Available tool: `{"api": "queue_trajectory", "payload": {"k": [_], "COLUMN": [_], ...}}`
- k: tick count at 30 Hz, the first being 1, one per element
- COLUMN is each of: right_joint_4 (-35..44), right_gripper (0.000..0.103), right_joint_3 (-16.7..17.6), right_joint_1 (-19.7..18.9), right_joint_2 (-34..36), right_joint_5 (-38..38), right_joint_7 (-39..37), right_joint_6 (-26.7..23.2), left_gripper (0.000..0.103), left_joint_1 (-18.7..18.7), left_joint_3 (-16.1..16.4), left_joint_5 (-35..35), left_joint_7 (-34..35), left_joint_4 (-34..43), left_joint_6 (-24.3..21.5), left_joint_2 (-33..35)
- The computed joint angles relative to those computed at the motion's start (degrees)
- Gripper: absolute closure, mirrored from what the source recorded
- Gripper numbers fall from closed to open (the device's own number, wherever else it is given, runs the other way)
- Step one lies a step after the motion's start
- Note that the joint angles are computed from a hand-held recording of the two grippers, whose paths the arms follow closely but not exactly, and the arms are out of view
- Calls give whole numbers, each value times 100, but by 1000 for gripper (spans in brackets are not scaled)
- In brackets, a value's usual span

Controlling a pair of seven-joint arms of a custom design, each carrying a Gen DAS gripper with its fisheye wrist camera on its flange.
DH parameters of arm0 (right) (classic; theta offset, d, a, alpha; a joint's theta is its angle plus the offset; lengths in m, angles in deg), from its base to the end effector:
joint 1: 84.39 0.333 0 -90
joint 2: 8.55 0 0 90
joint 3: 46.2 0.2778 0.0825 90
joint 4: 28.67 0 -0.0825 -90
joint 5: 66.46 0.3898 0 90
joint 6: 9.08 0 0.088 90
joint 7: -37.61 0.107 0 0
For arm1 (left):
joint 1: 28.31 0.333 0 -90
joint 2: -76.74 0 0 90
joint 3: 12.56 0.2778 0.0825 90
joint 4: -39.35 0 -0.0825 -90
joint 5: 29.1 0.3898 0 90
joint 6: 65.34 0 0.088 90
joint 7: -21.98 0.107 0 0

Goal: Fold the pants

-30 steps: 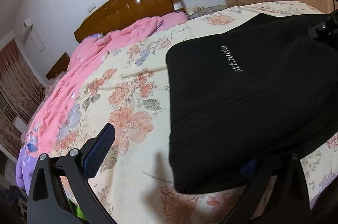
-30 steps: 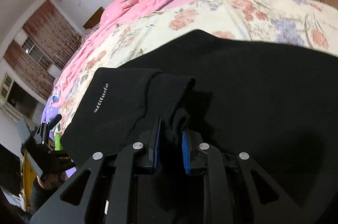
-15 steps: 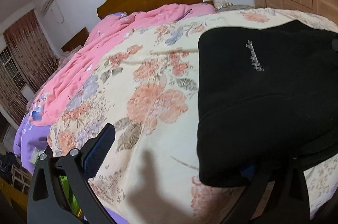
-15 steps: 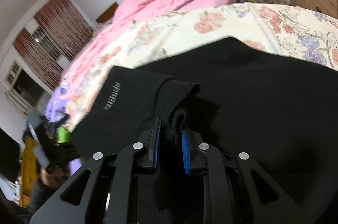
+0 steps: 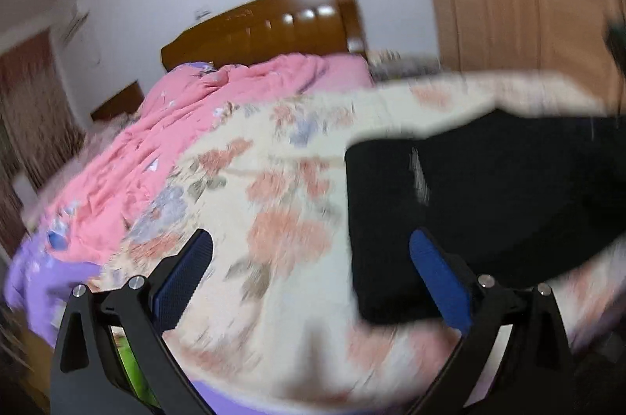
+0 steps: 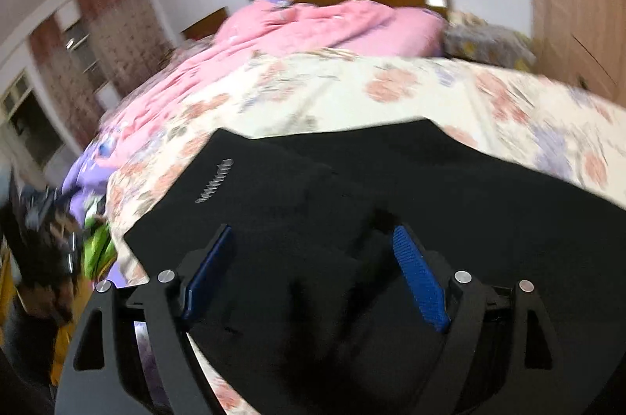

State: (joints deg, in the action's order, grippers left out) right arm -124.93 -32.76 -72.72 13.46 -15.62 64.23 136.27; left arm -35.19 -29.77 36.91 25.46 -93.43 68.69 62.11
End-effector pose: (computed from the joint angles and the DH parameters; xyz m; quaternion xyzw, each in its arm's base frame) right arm 0.6331 0.2683 0.3943 -0.8557 0.3122 -0.0294 0.4116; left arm 0.4718 -0.1984 0.4361 -0.7152 0.5085 -0.1794 0.4447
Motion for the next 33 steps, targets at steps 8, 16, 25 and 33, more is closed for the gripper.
{"api": "queue_trajectory", "payload": {"k": [8,16,25,33], "right_joint_4": [-757,-622,-283,1451], "right_gripper": [22,16,15,15], "right_joint_3": [-103,238,-139,-256], "right_joint_1": [504,36,225,539], "right_joint_2": [-227,96,5,1158], "right_joint_5": [-1019,-463,-1394,-1889], "right_joint_7": [-460,-1068,13,615], "right_joint_6": [873,719,-130,824], "left_gripper": [2,1,2,2], "left_joint_1": [-224,-475,-645,-252], "left_joint_3": [506,1037,936,992], "left_joint_5": [-794,-926,-1450,-2203], "left_joint_7": [1670,1438,1634,3112], "left_joint_4": [2167,1857,1944,3459], "left_joint_6": [659,1263,609,1329], "left_joint_2": [2316,2486,2065,3183]}}
